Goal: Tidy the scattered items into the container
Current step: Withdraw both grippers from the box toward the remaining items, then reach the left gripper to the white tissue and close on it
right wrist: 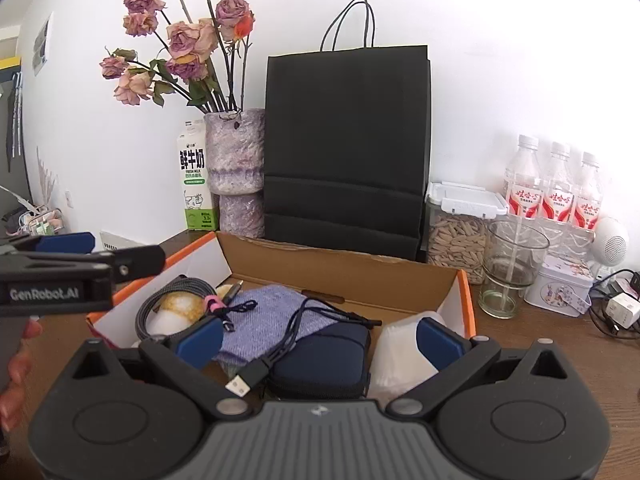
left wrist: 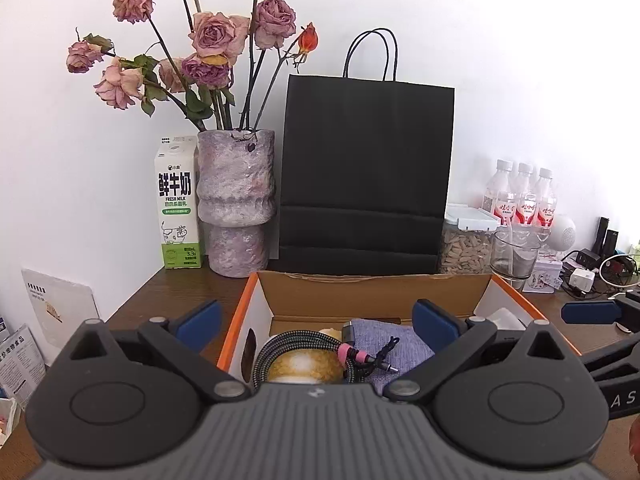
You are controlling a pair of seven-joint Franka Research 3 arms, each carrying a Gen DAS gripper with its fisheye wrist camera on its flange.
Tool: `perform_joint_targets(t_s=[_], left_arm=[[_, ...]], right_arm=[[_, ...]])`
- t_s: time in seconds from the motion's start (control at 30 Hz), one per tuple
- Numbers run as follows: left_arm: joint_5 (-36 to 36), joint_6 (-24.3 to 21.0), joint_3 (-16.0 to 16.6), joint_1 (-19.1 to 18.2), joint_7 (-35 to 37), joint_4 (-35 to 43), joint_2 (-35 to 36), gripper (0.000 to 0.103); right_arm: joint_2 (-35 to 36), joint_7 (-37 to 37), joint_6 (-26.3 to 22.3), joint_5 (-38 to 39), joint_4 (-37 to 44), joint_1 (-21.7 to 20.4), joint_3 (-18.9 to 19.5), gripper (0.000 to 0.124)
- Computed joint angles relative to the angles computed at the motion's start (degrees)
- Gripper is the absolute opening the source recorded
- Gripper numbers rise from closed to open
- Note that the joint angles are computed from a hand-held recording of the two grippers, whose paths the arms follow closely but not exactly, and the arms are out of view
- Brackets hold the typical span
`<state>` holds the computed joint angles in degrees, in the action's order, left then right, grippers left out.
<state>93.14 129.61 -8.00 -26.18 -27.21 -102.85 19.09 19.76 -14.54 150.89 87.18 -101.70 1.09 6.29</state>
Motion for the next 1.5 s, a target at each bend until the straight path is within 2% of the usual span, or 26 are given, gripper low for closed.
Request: perform_joint_targets(t_s=[0.87, 1.5], left_arm=[[-4.1, -6.0, -6.9, -1.5, -5.0, -13.9, -10.6, 0.103], [-7.6, -7.7, -8.9, -3.5, -4.9, -16.0, -11.4, 0.103]], right_arm=[[-15.2, -4.9, -2.3, 3.7, -20.7, 1.1, -6.5, 0.103], [-20.2, -5.4, -4.5, 1.9, -27.9, 0.9, -9.2, 0.103]])
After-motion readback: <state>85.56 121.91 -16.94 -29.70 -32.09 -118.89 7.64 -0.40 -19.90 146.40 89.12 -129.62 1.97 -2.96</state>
